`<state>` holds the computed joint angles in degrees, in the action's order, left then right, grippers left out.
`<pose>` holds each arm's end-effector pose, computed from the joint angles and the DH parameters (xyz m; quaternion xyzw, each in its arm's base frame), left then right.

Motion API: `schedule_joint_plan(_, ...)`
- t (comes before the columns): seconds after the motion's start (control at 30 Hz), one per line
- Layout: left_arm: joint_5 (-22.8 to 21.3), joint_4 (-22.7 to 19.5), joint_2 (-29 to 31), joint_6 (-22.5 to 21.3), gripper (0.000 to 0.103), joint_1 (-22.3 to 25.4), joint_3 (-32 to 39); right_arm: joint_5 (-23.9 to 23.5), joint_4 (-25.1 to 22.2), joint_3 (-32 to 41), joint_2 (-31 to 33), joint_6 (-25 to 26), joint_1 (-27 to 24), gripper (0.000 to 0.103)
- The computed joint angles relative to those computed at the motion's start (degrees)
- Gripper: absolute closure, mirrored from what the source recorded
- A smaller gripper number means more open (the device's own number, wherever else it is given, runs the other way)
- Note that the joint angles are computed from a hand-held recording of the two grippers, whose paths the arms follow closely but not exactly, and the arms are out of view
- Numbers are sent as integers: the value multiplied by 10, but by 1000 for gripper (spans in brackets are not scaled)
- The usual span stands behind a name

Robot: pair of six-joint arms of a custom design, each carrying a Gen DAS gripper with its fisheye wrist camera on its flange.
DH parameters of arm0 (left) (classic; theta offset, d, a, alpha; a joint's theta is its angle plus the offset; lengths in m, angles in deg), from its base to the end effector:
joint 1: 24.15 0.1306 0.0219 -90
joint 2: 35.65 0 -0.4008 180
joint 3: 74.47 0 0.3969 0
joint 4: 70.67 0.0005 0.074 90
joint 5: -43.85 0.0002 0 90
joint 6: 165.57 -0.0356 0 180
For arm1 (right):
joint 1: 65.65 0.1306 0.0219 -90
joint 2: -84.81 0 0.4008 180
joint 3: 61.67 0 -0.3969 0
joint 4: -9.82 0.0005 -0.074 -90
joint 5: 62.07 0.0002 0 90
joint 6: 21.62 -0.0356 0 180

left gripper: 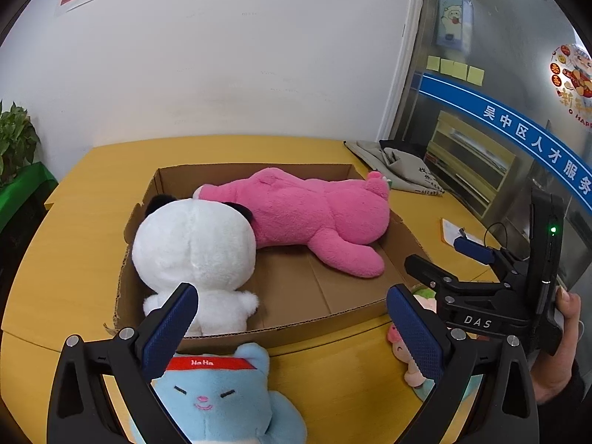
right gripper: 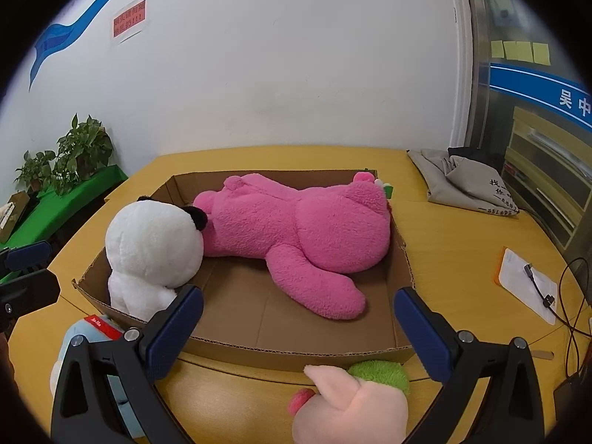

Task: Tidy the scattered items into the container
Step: 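Lower the white panda into the box beside the pink bear and open both grippers, then move both grippers back to the light-blue plush on the table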

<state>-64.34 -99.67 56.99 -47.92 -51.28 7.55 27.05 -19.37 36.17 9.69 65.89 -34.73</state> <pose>0.4617 -0.2247 0.3889 -0.0713 0.8932 -0.0663 0.4390 0.5207 0.3120 0.4044 -0.2224 0.8637 0.1365 0.4311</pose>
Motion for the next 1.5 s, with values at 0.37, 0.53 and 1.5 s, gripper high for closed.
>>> schedule_joint_plan(0.37, 8, 6, 3, 9, 0, 0, -7, 3, -4, -11, -6, -2, 0, 0)
schedule_joint_plan(0.53, 11, 8, 1, 8, 0, -1, -11, 3, -8, -15, -6, -4, 0, 0)
schedule_joint_plan(1.5, 19, 9, -21, 18, 0, 3, -39, -3, -12, -27, -15, -13, 0, 0)
